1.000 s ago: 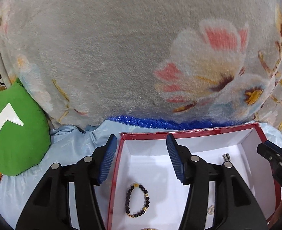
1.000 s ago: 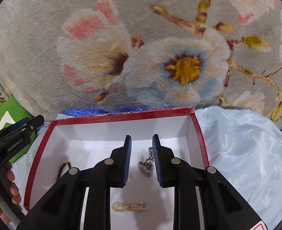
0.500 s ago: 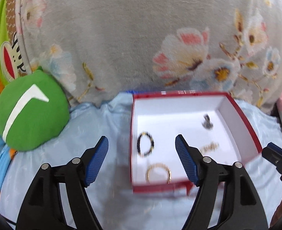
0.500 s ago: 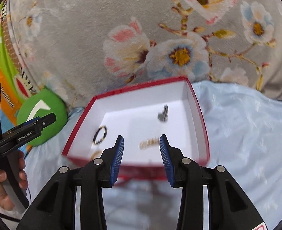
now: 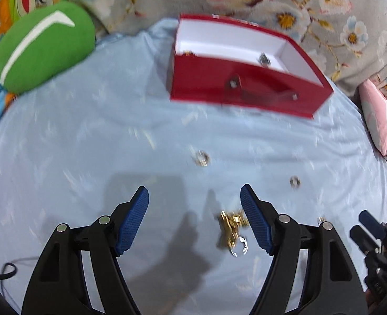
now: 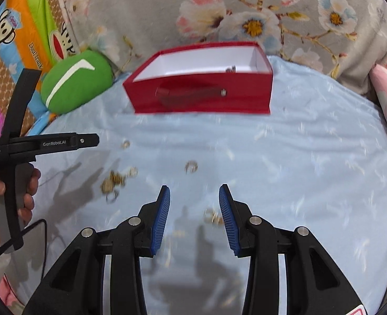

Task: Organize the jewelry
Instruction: 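Move the left gripper back to the sheet and grasp the gold charm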

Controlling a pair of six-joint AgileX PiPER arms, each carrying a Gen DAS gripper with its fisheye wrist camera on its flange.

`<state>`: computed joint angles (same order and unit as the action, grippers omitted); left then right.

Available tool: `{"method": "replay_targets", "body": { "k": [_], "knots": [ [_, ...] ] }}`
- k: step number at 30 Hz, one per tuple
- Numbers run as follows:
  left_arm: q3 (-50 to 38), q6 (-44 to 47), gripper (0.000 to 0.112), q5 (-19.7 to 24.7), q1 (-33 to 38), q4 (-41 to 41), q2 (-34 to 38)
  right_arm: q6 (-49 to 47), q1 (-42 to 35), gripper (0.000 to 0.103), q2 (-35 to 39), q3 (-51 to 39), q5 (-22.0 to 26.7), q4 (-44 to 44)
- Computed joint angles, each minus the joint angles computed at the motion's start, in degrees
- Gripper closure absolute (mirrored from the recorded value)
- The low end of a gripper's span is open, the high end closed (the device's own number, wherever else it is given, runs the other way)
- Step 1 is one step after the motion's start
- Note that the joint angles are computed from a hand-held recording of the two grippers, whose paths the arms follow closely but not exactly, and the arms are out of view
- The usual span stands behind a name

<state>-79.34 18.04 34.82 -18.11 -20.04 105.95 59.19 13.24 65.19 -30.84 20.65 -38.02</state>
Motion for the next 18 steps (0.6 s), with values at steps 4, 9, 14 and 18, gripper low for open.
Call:
{"method": "replay_targets", "body": {
  "k": [4, 9, 14, 18],
  "knots": [
    [5.1, -0.6, 0.042, -2.0, -2.5, 0.5, -1.1, 3.4, 0.8, 0.065, -2.0, 3.6, 0.1, 0.6],
    [7.1, -5.8, 0.049, -4.5, -4.8, 4.7, -0.9, 6.0, 0.9, 0.065, -4.1, 5.1, 1.8, -0.9],
    [5.9, -3.1, 0.079, -1.8, -4.1, 0.9, 1.1, 5.4, -1.3, 0.065, -3.6, 5.7, 1.0, -0.4],
    [6.3, 0.1, 0.090, -1.5, -3.7, -2.4, 1.0, 1.5, -3.5, 0.065, -0.5, 5.0, -0.8, 2.4]
  ]
}}
